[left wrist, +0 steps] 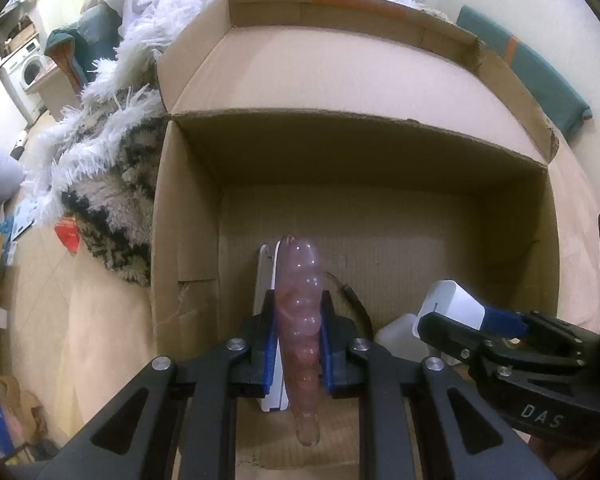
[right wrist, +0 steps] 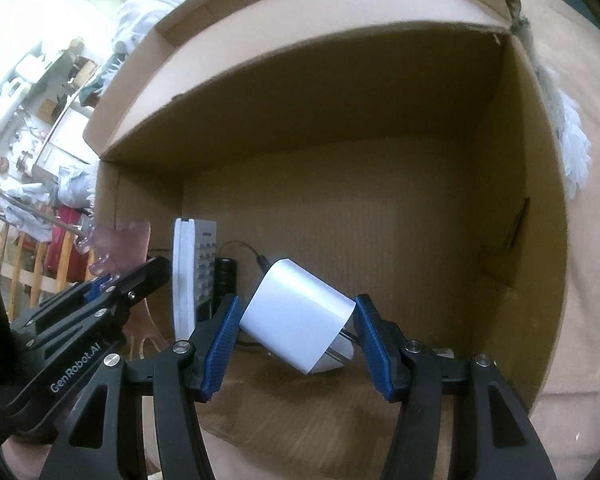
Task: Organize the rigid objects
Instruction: 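Open both grippers to release the beaded object and charger in the box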
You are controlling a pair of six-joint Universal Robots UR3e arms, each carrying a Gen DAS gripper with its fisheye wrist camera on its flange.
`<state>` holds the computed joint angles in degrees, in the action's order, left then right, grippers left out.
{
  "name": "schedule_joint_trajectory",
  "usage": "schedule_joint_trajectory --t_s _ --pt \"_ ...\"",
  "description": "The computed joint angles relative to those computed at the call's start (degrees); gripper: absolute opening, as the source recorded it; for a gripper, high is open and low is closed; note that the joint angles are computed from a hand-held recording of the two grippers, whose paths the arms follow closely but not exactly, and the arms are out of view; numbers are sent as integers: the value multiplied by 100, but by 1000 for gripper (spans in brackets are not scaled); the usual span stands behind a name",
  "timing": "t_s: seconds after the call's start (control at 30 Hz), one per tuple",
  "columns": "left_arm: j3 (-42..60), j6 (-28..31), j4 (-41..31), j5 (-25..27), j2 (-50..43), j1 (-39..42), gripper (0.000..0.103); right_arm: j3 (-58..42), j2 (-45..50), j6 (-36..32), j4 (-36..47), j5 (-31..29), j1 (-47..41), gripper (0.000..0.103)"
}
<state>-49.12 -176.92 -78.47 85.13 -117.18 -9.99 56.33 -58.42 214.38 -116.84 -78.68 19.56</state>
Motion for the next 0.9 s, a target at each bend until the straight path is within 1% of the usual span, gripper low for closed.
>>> schedule_joint_trajectory --t_s 0.13,0.17,0.2,0.3,0.37,0.5,0.53,0.57,0.6,0.67,0.7,0.77,0.83,0.9 --pt "70 67 -131 -14 -105 -2 16 -286 176 78 205 -7 -23 61" --pt "103 76 -176 4 -134 -33 18 -329 208 105 240 -5 -31 61" --pt "126 93 -202 30 -164 -55 18 -522 318 145 339 -10 -18 61" --pt "16 128 -1 251 -143 -147 19 -604 377 204 382 21 -32 61" --pt "-4 159 40 303 -142 -176 21 -374 270 221 254 20 -29 61" --pt "65 140 -74 368 -216 -194 23 -401 288 267 263 25 -7 61" --pt "101 135 -113 389 -243 -195 25 -408 292 282 259 26 -4 61" --pt "171 101 -145 427 -311 -230 34 -403 289 301 244 28 -3 61" --pt "245 53 -202 465 -360 -257 47 -249 211 304 155 40 -23 61" --pt "166 -3 -131 449 -306 -246 60 23 64 321 -51 90 -88 61" --pt "48 -15 -9 434 -240 -235 60 228 -51 302 -181 145 -144 61" --pt "50 46 -25 446 -179 -231 61 436 -158 328 -424 279 -203 65" --pt "68 72 -38 594 -195 -315 62 540 -222 351 -620 305 -216 77" --pt "93 41 -39 711 -215 -370 62 576 -266 349 -729 256 -222 81"
